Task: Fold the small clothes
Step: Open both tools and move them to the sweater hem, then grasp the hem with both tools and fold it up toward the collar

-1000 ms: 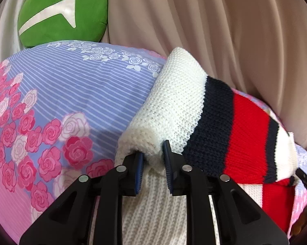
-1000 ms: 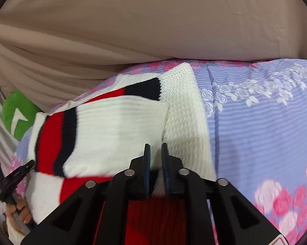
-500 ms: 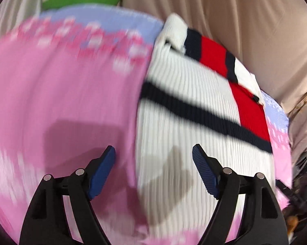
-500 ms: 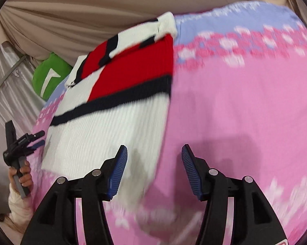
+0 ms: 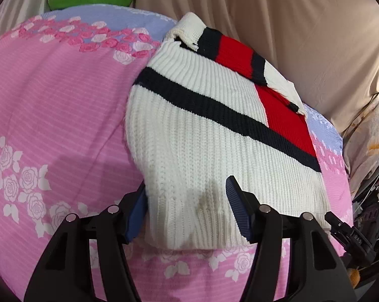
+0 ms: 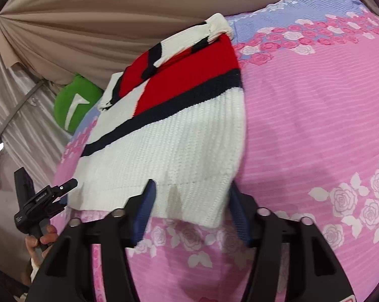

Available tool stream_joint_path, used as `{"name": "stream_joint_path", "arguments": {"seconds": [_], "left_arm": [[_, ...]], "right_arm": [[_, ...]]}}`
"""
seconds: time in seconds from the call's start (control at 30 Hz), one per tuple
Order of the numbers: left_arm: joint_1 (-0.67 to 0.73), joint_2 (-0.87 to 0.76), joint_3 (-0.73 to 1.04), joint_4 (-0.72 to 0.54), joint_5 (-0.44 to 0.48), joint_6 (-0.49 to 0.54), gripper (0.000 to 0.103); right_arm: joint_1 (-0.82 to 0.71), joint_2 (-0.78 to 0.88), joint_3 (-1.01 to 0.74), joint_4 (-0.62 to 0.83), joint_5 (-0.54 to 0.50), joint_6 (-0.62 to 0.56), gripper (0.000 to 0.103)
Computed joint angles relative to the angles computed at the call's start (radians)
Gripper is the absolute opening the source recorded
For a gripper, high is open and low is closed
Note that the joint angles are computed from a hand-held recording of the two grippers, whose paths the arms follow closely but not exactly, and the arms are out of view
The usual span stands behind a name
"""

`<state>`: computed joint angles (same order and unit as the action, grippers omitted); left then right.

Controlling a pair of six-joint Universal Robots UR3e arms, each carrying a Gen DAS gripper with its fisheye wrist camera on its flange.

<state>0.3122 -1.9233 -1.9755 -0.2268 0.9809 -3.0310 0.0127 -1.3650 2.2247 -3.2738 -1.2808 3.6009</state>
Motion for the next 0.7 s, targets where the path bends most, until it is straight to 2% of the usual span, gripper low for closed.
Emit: {"name": "stream_joint_path", "arguments": {"seconds": [0.03, 0.07, 0.1, 0.17, 0.27, 0.47, 0.63, 0.7], "left_arm": [[-0.003, -0.005, -0.004, 0.020, 0.006, -0.001, 0.056], [-0.007, -0.007, -0.017, 0.053, 0.016, -0.006, 0.054], [-0.012, -0.009, -0.025, 0.076, 0.028, -0.009, 0.051], [-0.018, -0.017, -0.028, 0.099, 0.046, -0.022, 0.032], [-0.001, -0.021, -0.027, 0.082, 0.022, -0.027, 0.016], [0.038, 0.051, -0.095, 0.054, -0.032, -0.007, 0.012], [0.100, 0.227, -0.203, -0.023, -0.102, 0.079, 0.011], [0.141, 0.332, -0.254, -0.094, -0.144, 0.135, 0.011]], "right_arm": [[-0.005, 0.006, 0.001, -0.005, 0.004, -0.003, 0.034], [-0.007, 0.010, 0.001, -0.004, 0.005, -0.002, 0.024], [-0.007, 0.014, 0.001, -0.005, 0.002, -0.001, 0.019], [0.000, 0.021, -0.001, -0.017, -0.007, -0.003, 0.014], [0.016, 0.030, -0.011, -0.025, -0.032, -0.006, 0.009], [0.028, 0.018, 0.044, -0.140, -0.058, 0.000, 0.007], [0.017, -0.036, 0.156, -0.264, -0.023, 0.007, 0.007], [0.007, -0.083, 0.217, -0.306, -0.003, 0.001, 0.006]]}}
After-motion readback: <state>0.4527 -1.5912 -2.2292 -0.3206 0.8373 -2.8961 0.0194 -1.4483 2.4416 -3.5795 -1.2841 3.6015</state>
